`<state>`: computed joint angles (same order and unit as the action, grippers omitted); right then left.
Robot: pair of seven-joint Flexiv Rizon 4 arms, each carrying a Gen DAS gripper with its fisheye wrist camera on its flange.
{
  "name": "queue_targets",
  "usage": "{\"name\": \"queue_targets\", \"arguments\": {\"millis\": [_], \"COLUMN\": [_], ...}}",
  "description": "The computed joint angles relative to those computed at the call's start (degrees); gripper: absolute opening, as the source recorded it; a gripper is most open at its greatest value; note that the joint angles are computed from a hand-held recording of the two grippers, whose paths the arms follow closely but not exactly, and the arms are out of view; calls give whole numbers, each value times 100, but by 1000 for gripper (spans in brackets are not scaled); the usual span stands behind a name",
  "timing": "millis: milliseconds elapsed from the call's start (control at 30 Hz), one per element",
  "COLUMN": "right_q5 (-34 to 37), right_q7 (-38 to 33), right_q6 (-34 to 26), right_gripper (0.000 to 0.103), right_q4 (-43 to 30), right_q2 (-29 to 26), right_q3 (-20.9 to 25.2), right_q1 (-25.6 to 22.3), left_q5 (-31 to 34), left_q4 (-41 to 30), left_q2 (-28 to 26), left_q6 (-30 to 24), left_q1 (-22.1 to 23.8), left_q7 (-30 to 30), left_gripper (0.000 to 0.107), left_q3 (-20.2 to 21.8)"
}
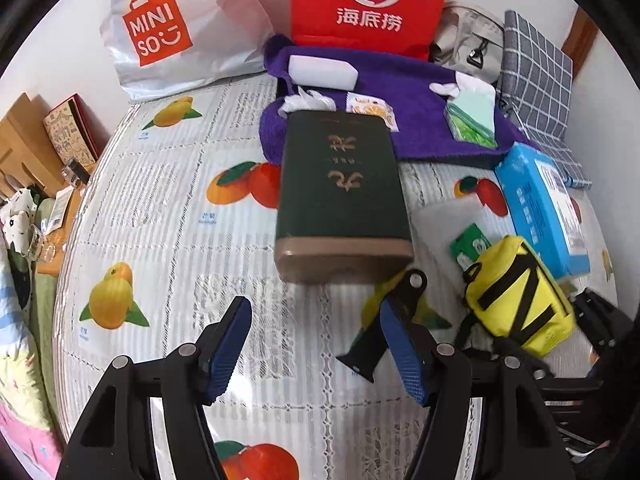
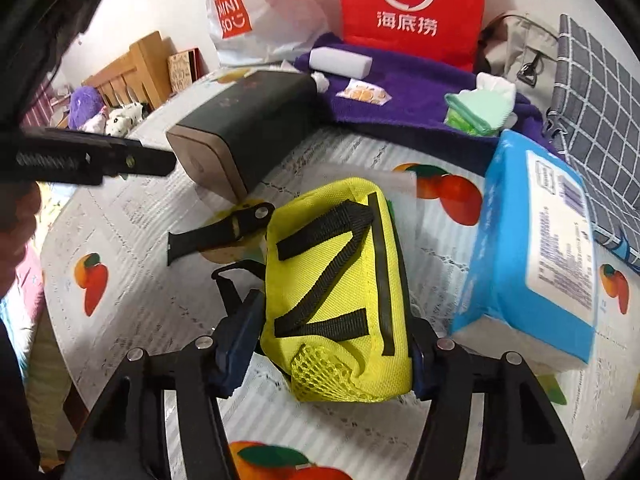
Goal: Organize soft objects
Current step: 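Move the right tool to the yellow mesh pouch and grasp it, then grasp the black watch strap with the left tool while the right tool lifts the yellow pouch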
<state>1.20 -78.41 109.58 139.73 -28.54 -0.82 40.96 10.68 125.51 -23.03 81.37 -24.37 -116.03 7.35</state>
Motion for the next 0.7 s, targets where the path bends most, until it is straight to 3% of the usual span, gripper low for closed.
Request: {"name": "queue_targets", "arguments": {"millis": [133, 167, 233, 433, 467, 533, 633, 700], "right_q5": [-44, -81, -222, -268, -363, -491, -258, -236], "right_q7": [31, 71, 186, 223, 261, 338, 359, 452], "right_q6": [224, 238, 248, 214, 223, 221, 211, 131], "right_gripper": [58, 49, 41, 40, 44, 60, 72, 76], "right_q4": [225, 269, 339, 505, 510, 511, 504, 454], "right_q2": [219, 265, 320, 259, 238, 210, 210, 197], "right_q3": [326, 443, 709, 689, 819, 957, 663, 682], "right_q1": [-378, -520, -884, -901, -1059, -1227, -792, -753], "left_q5": [-5, -45, -146, -352, -406, -483, -292, -322], "left_q4": [51, 64, 47, -44, -50, -97, -317, -255], "left_q2": [-84, -109, -216, -528, -577, -690, -827, -791], "left_q6": [63, 83, 94, 242, 289, 353, 279, 335], "left_q1": [24, 40, 88, 21, 33, -9, -629, -528], "left_q7": [89, 126, 274, 521, 587, 704, 561, 643], "left_gripper": [65, 65, 65, 65, 65, 65, 65, 60], "left_q3": [-110, -152, -277, -378, -412, -413, 196, 80]}}
